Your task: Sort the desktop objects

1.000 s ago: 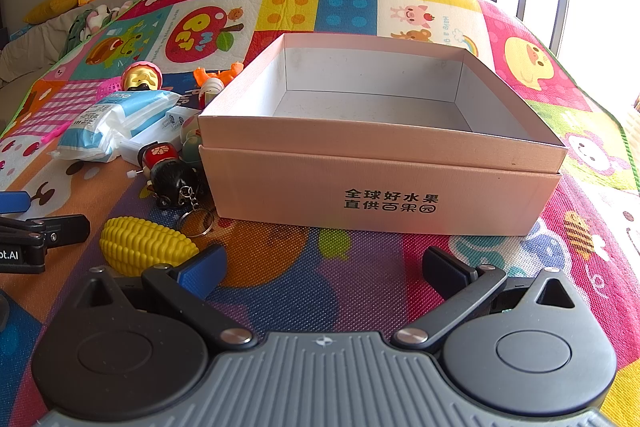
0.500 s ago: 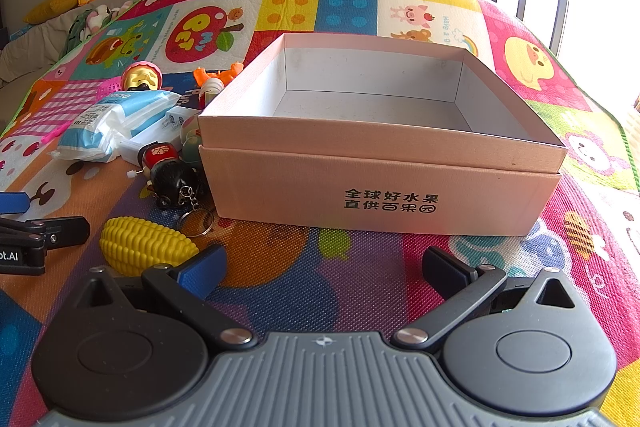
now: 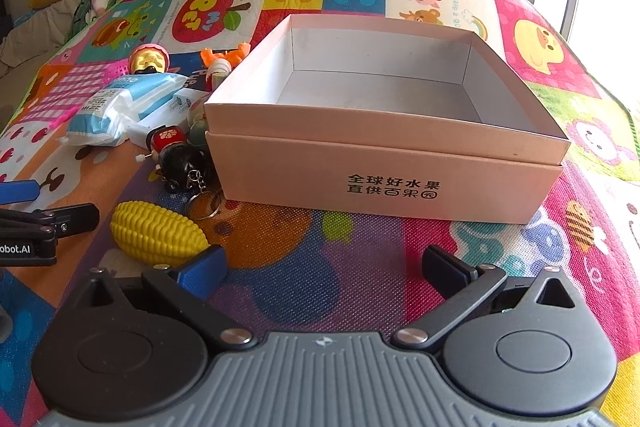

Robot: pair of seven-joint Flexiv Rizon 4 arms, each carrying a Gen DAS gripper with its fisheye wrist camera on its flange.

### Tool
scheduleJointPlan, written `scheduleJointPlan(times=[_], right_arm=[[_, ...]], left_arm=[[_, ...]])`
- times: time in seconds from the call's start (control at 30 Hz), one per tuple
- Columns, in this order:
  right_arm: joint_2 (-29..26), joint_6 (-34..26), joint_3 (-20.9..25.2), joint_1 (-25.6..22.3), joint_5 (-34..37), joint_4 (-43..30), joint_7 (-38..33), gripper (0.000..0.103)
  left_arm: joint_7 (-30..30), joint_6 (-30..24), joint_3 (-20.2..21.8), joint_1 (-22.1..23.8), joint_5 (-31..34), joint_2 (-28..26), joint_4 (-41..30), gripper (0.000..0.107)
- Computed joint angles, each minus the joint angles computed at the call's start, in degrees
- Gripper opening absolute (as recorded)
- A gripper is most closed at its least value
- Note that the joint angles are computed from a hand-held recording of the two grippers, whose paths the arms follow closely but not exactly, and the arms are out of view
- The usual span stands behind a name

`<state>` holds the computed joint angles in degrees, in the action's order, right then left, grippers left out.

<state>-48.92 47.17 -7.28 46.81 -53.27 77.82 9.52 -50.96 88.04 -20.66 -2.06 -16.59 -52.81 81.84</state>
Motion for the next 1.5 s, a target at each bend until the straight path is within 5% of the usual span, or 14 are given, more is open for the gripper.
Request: scheduleJointPlan(times=[0.37,0.43,0.53,0.67,0.77,0.93,1.03,1.23,1.33,1.47,1.5], right_arm=[[1.03,2.61,0.62,-0.79,0.10,1.39,-2.26,0.103],[2.69,5.19,-1.82,0.61,-4.66,4.35,0.20,0.103],[5.43,0.08,-5.52,4.30,-14.73,7.68,4.50,0.103],[9.07,-10.09,-7.29,6.37,-21.70,10.72,11.76,0.103],[12.86,-12.73,-6.72,4.54,-23.96,14.36,20.32,0.103],[14.43,3.67,-1.98,-7.59,-21.93,17.38,35.18,0.103],[12.45,12.56,-1.57,-11.56,-28.85,15.87,44.71,0.103],[9.02,12.52,0.02,-11.08,-30.47,10.12,36.08,0.103],[8.91,3.39,-0.26,-6.23,-31.86,8.58,24.64,0.103],[5.36,7.77,1.73,-5.30,-32.19,3.88,9.27,0.101],[3.42,8.55,2.37,-4.67,-29.88,1.72,3.81,0.091]], left_arm=[[-0.07,-0.05,0.04,-0.03,0.11,0.00,-0.06,0.103],[-0.09,-0.02,0.11,-0.07,0.14,0.01,-0.05,0.103],[0.19,-0.27,-0.47,0.39,0.20,0.11,0.03,0.103],[6.49,1.97,-13.29,9.08,0.27,-0.76,3.22,0.103],[8.69,4.08,-17.03,11.36,1.73,-1.21,3.58,0.103],[7.94,4.42,-15.81,10.24,2.71,-0.97,2.48,0.103],[8.49,2.19,-15.93,10.63,2.63,-0.76,3.03,0.103],[8.26,1.60,-12.71,8.52,0.39,-0.26,2.72,0.103],[5.35,2.28,-8.27,5.80,-0.94,0.00,0.89,0.103],[2.29,1.98,-5.67,4.43,-1.99,-0.09,-0.95,0.103],[2.53,2.08,-6.67,5.17,-1.80,-0.02,-0.53,0.103]])
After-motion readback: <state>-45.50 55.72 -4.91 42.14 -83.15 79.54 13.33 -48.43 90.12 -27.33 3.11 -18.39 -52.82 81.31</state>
